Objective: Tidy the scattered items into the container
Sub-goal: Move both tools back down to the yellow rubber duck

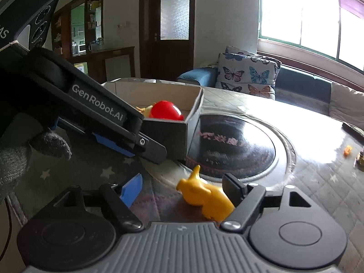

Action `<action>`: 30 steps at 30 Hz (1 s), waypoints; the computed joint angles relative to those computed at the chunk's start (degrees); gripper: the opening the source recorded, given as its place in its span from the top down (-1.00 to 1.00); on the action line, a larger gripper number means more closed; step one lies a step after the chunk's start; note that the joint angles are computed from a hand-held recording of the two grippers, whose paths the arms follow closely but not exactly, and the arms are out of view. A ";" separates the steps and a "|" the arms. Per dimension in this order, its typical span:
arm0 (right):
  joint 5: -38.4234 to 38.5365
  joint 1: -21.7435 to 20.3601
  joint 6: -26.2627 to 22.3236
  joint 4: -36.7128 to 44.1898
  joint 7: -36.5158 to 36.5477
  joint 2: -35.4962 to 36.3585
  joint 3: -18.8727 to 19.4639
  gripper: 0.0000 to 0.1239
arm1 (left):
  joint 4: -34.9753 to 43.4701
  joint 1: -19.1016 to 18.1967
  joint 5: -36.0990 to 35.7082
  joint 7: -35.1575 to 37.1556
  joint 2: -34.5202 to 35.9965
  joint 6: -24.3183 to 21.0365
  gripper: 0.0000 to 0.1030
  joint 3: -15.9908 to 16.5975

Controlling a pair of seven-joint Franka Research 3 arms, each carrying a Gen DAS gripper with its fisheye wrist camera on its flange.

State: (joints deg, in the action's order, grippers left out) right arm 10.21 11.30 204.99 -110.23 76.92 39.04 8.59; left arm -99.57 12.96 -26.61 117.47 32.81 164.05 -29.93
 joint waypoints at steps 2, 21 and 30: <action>0.18 -0.08 0.29 -1.02 0.28 -0.45 0.09 -0.32 | -0.97 -0.34 0.19 -0.18 -0.36 0.49 0.10 0.04; 3.02 1.21 2.33 -6.40 3.05 -2.17 -1.43 -0.40 | -5.73 0.37 0.40 -1.83 -1.54 1.95 0.10 -1.70; 4.70 2.37 1.59 -6.55 2.68 -2.41 -2.13 -0.40 | -6.11 0.45 0.45 -2.26 -1.47 2.15 0.10 -1.99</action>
